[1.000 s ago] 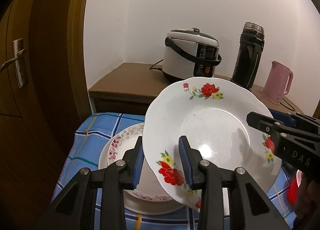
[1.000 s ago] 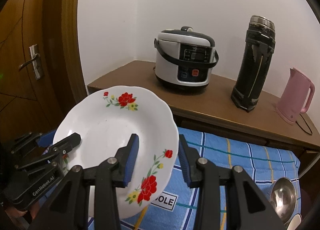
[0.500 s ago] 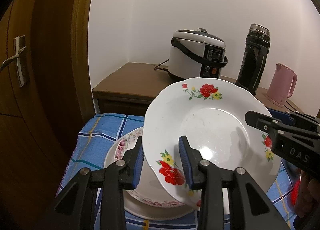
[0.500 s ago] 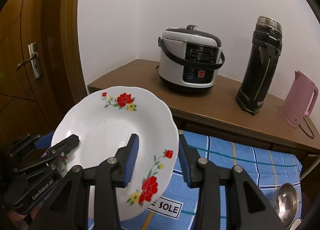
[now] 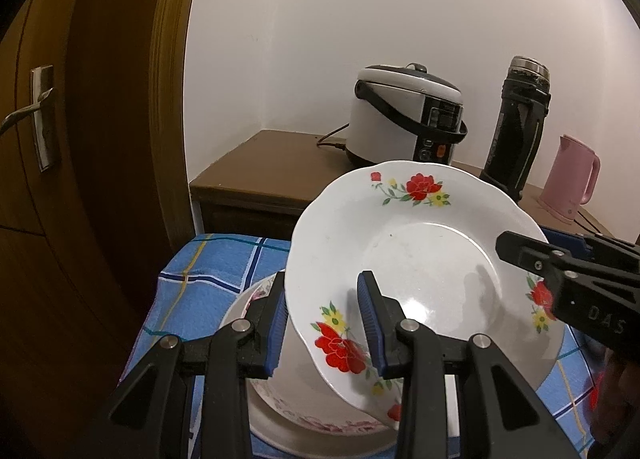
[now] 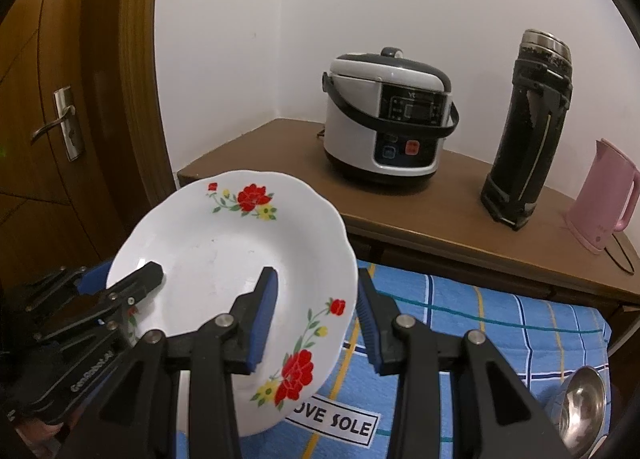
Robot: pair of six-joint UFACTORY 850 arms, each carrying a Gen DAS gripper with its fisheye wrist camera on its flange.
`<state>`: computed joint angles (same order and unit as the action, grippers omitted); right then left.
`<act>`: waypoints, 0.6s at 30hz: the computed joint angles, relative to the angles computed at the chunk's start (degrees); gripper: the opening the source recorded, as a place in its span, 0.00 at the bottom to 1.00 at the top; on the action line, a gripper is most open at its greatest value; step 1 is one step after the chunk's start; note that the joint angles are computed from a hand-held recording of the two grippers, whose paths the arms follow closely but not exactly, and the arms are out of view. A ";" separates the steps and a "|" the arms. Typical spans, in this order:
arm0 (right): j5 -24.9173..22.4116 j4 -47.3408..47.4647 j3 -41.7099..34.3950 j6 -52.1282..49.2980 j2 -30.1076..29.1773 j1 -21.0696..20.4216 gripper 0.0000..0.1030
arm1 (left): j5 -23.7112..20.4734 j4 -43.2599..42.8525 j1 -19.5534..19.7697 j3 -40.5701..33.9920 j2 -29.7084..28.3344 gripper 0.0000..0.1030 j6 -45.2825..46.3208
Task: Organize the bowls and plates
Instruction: 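Carry the red-rose plate over the pink-floral bowl stack with the right gripper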
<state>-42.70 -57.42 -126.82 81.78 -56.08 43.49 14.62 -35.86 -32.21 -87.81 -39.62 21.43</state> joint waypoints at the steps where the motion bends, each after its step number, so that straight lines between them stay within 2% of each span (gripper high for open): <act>1: -0.11 0.28 -0.55 -0.32 -0.33 -0.05 0.38 | 0.13 0.60 0.08 -0.10 -0.11 0.36 -0.52; 9: -0.33 3.19 -5.54 -3.83 -3.36 -0.35 0.38 | 1.40 5.52 0.94 -0.39 -0.91 0.36 -6.19; 18: 1.24 4.50 -7.72 -3.27 -5.64 -0.83 0.38 | 3.35 5.31 1.23 -0.75 -2.05 0.36 -6.75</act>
